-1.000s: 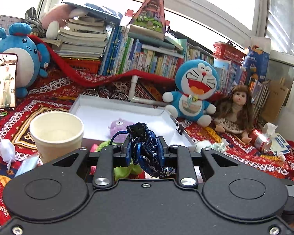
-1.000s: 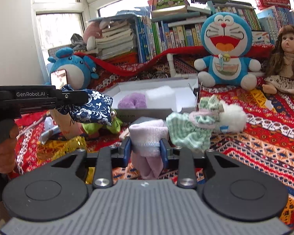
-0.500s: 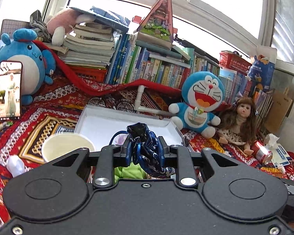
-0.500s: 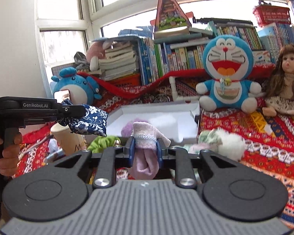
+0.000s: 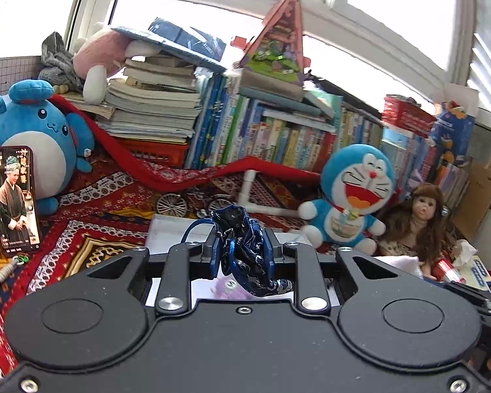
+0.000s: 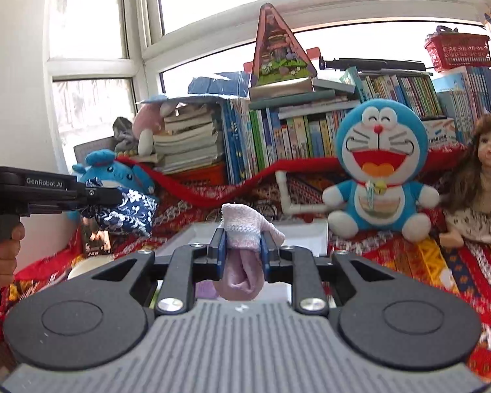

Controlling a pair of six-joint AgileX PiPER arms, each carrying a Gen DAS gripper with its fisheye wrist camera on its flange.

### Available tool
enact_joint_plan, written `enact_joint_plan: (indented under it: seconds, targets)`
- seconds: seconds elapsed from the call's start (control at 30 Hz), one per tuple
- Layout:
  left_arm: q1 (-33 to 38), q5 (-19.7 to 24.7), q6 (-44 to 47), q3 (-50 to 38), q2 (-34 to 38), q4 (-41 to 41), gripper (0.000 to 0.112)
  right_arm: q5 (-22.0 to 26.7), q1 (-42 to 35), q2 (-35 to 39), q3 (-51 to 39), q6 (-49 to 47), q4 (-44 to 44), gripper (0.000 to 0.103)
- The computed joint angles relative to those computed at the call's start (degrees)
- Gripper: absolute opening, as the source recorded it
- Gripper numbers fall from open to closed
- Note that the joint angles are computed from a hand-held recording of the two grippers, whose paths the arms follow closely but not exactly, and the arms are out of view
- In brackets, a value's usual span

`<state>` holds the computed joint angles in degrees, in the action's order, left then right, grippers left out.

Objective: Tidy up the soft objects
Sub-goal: 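Lift both held items and carry them over the white tray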

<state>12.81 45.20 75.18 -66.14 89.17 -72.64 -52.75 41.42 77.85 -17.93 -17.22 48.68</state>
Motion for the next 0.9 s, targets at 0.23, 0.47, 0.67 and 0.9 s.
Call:
enact_joint_plan:
  seconds: [0.23,0.47,0.67,0.9]
  targets:
    - [-6.8,-0.9,-32.7,-19.1,12.3,21.3,0.024,12.2,-13.1,2.6,-9.2,1.9,-9.6,0.026]
    - [-12.9,-5.6,-55.3,-27.2,19.9,40.3,0.024,21.7,-21.2,9.8,-19.1,4.5,-14.8,0.026]
    - [-14.6,0.1,-68.5,-36.1,26.6,50.5,0.024,27.1,-24.6,17.1,-26.4,4.3,-15.2,0.026]
    - [-16.6,3.0,-78.6,-42.0,31.7,60.2,0.024,29.1,-25.2,22.5,-31.4,-1.2,-9.9,0.026]
